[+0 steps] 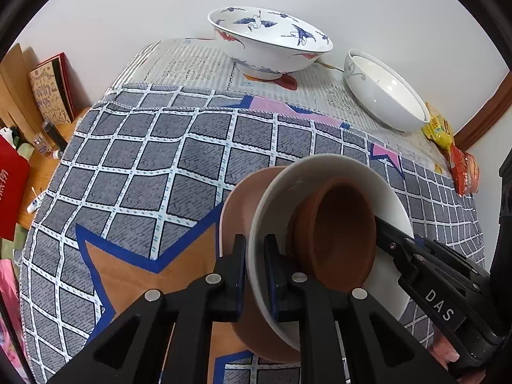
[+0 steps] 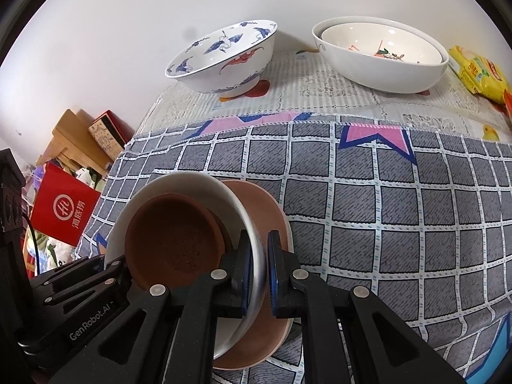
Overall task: Organize plates and bowls
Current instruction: 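Lower the white bowl onto the pink plate with both grippers, then open both grippers and pull them back from the white bowl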
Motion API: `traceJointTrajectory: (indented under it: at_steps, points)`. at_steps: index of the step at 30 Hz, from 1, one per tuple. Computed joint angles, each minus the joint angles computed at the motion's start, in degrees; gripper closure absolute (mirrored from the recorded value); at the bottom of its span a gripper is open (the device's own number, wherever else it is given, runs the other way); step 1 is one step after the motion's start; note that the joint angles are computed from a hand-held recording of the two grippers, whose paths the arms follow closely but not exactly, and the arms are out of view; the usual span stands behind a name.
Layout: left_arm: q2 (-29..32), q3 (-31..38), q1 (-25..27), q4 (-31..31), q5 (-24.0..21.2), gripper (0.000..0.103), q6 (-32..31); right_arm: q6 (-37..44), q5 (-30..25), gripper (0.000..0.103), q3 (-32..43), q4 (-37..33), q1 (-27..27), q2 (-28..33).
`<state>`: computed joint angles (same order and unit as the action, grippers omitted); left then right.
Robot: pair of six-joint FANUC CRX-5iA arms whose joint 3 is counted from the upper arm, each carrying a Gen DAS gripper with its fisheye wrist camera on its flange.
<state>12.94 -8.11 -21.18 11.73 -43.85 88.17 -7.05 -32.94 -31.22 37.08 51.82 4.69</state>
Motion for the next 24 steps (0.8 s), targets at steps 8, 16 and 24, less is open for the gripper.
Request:
traceJointTrajectory:
  at_steps: [8,16,24]
  points:
    - [-2.16,-0.70,-0.31,-1.40,-0.19,0.088,1.16,-0.86,-0.47,0.092,-1.06,1.03,0.99,-1.61]
    - [-5.41,-2.61,-0.19,-1.48,-0.17,0.084,1.82,-1.62,-2.54,0.092,-2.56,2.11,3.08,-4.56]
    - [-11.06,-6.12,-1.46,-1.50,0.91,0.080,2.32,-4.83,-7.59,0.091,-5.50,4.97,7.65,-10.01]
